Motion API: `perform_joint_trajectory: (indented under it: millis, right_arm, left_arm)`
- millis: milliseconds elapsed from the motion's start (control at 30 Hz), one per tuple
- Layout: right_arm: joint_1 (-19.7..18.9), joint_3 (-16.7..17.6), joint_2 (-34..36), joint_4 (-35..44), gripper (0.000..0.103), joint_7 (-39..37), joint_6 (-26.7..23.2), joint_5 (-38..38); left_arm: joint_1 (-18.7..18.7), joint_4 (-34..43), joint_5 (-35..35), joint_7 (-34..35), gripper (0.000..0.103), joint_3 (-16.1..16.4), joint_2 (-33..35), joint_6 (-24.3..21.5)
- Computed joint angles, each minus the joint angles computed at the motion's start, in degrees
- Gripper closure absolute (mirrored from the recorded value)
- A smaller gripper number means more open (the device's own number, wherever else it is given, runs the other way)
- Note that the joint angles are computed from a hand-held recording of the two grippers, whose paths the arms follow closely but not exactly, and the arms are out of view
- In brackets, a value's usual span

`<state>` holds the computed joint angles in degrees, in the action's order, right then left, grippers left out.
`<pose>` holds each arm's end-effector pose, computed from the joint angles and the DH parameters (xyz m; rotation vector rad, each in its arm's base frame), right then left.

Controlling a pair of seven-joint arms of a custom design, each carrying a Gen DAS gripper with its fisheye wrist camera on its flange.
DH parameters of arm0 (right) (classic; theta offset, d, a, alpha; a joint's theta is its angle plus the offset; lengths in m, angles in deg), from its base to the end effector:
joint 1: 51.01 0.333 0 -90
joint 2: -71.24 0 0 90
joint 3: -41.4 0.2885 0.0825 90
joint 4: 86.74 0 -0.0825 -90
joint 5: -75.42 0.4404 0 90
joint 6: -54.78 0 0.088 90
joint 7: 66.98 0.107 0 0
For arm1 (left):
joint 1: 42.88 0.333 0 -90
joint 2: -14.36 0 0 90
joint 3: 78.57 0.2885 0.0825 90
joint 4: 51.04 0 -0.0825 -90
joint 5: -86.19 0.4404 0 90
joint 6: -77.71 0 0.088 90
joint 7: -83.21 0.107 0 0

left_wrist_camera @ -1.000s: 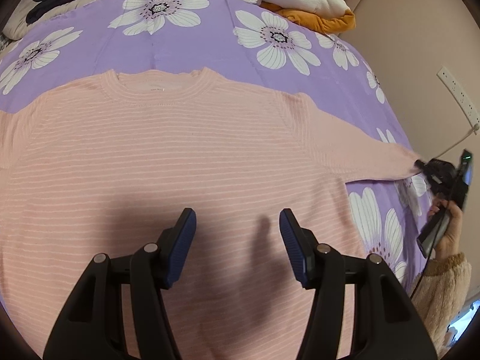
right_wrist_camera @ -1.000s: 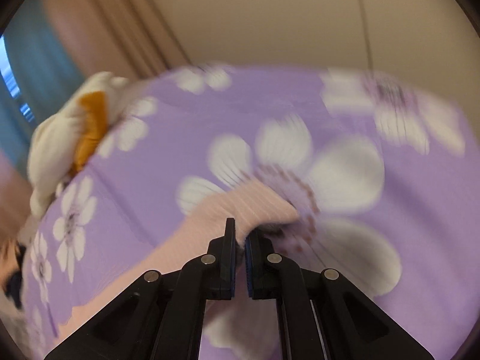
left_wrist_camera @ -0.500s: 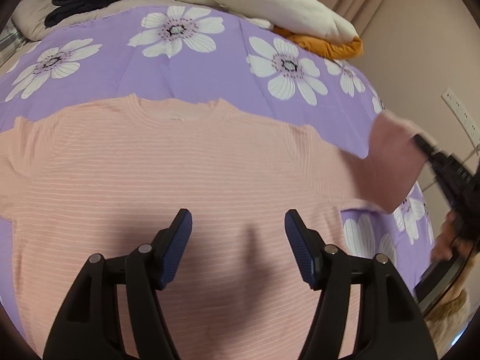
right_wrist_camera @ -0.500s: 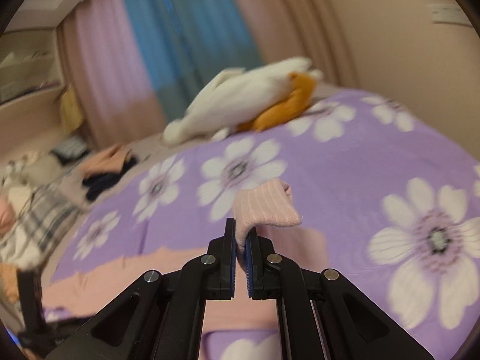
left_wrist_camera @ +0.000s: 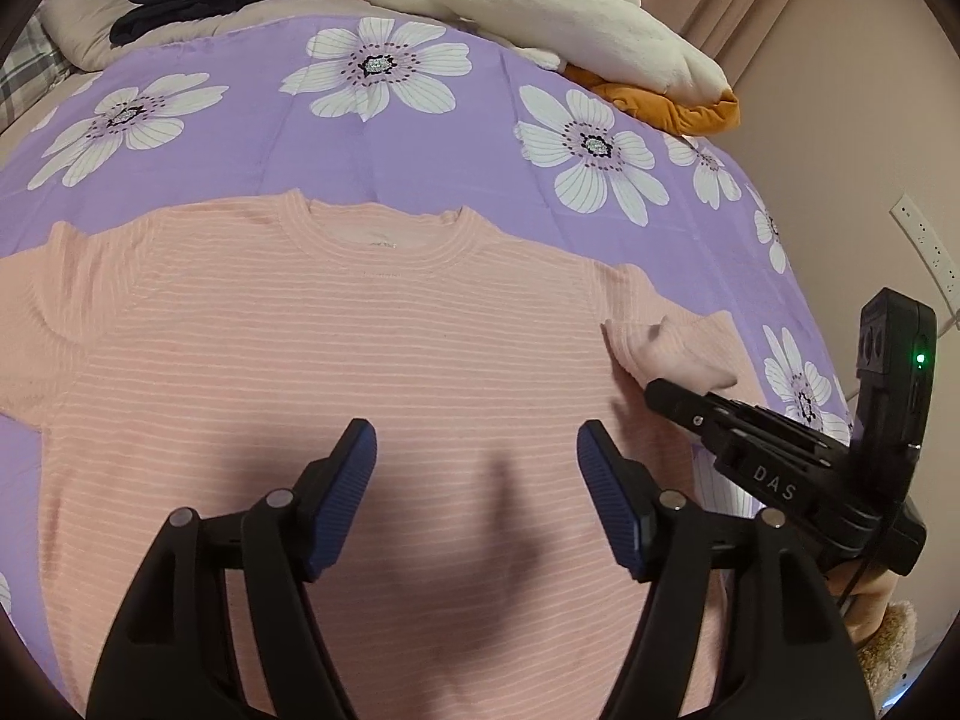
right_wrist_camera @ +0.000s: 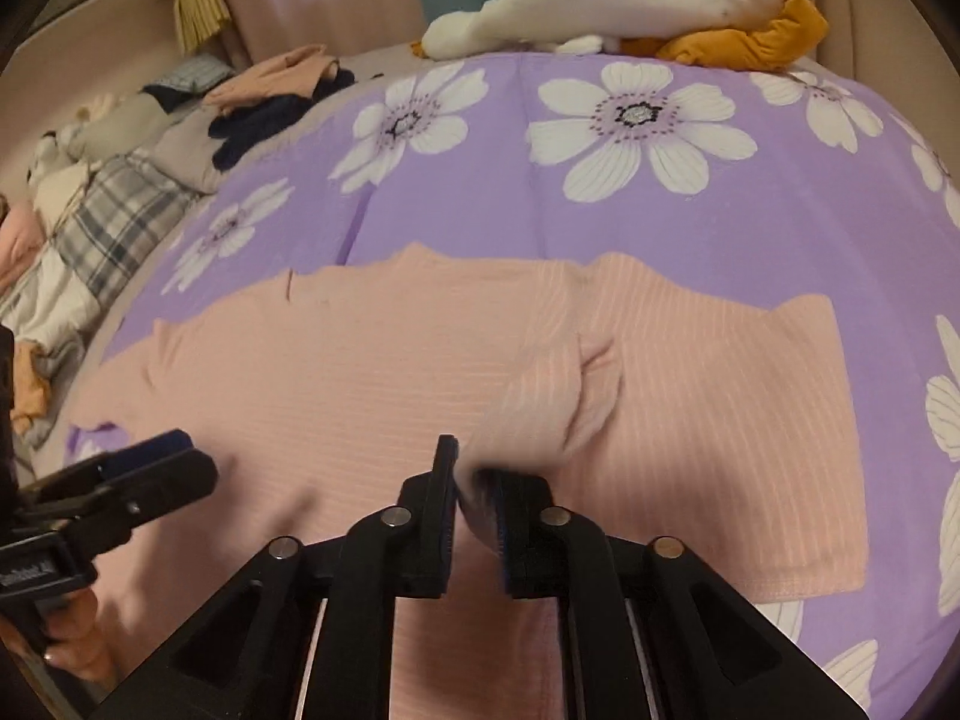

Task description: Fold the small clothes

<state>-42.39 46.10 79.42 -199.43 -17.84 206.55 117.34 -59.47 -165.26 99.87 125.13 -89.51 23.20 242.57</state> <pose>0.6564 0.1355 0.3992 -2.0128 1.3616 -0.2102 0.5948 -0.3209 0.4141 -2.1018 1.7801 -1.0245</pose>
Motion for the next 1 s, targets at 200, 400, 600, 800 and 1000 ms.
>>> perform_joint_trajectory:
  millis: [200, 400, 600, 800, 1000]
  right_arm:
    - [-1.31, -0.5, -3.02, -1.65, 0.046, -5.67, -2.07, 9.66]
    - [-1.55, -2.75, -3.7, -2.05, 0.046, -0.46, 0.53, 11.94]
    - [-2.9, -3.82, -2.64, -2.2, 0.046, 11.24, 3.25, 6.74]
    - [-3.78, -4.08, -2.22, -2.68, 0.046, 19.23, 4.66, -0.29]
    - [-4.65, -3.79, -1.28, -1.83, 0.046, 21.33, 4.46, -2.59]
  left_arm:
    - [-0.12, 2.26, -0.66, 2.1, 0.032, -0.35, 1.18, -1.3]
    - [-2.0, 7.73, 1.7, 3.86, 0.029, -0.15, 4.52, -3.66]
    - [-2.6, 17.67, -2.43, 12.08, 0.028, -2.29, 12.11, -7.54]
    - [-4.56, 28.25, -6.3, 17.41, 0.029, -2.0, 20.66, -12.11]
    - [-4.49, 33.75, -9.25, 18.9, 0.071, -2.23, 25.76, -14.75]
